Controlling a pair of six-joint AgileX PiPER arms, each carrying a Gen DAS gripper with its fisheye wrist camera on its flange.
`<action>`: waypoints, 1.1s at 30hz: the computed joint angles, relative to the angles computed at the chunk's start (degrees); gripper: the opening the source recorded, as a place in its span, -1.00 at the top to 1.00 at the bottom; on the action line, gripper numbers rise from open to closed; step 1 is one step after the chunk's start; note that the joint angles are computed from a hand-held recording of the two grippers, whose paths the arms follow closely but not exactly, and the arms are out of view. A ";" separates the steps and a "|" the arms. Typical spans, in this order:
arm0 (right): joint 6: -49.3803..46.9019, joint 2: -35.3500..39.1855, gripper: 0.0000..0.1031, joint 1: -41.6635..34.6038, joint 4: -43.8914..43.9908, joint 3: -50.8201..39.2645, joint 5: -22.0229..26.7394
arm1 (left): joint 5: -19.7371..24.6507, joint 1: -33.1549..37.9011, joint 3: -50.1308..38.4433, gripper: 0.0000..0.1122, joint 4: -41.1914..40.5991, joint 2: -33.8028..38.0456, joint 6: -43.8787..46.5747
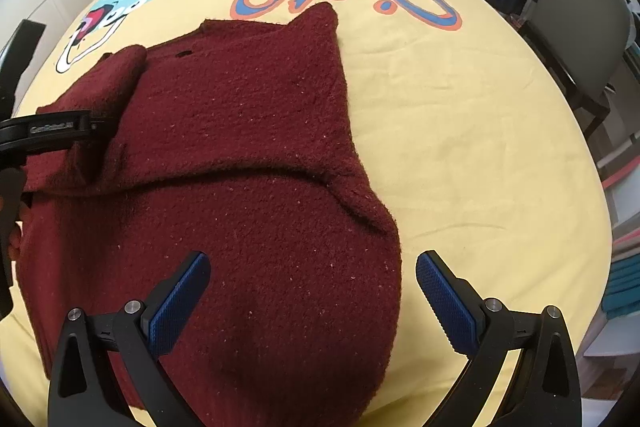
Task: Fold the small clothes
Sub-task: 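Grasp the folded sweater edge with the left tool and fold it over again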
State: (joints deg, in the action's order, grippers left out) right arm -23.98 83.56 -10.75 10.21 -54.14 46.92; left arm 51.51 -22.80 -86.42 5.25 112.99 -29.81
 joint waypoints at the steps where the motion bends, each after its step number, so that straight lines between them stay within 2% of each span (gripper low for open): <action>1: -0.01 -0.06 -0.99 -0.02 0.11 -0.07 0.10 | 0.17 0.67 0.59 -0.76 -1.28 -0.63 1.49; 6: -0.02 -0.50 -0.99 0.24 -0.11 -0.26 0.29 | 2.79 2.24 3.89 -0.81 -0.65 -4.72 5.52; 14: 0.79 -0.48 -0.99 1.15 -0.32 -0.45 0.46 | 4.22 11.43 13.87 -0.81 1.68 -15.57 14.05; 19: 2.96 -0.70 -0.99 4.27 -1.44 -0.18 0.17 | 0.19 19.64 22.43 -0.81 0.46 -19.30 19.58; 23: 5.22 -0.58 -0.99 7.56 -2.88 -0.02 0.00 | -5.64 22.46 27.30 -0.74 -0.27 -17.66 20.81; 24: 5.79 -0.59 -0.99 8.31 -3.30 0.06 -0.02 | -7.12 22.85 27.81 -0.61 -0.78 -16.44 21.14; 25: 6.48 -0.57 -0.99 9.24 -3.82 0.09 0.02 | -8.11 23.42 27.87 -0.38 -2.10 -15.11 21.97; 26: 7.06 -0.62 -0.99 10.17 -4.27 0.14 0.10 | -8.65 24.07 27.63 -0.27 -3.78 -13.80 22.98; 29: 8.20 -0.44 -0.99 12.12 -4.84 0.03 0.51 | -11.54 25.57 27.59 -0.19 -8.06 -12.03 24.88; 30: 8.60 -0.27 -0.99 12.75 -5.12 -0.09 0.58 | -12.42 25.99 27.53 -0.06 -9.75 -11.97 26.05; 32: 10.45 0.21 -0.99 14.67 -6.78 -0.55 0.43 | -12.82 26.60 27.35 0.23 -12.16 -12.09 27.85; 33: 11.40 0.49 -0.99 15.50 -7.58 -0.93 0.38 | -12.72 27.15 27.21 0.55 -14.28 -12.08 29.87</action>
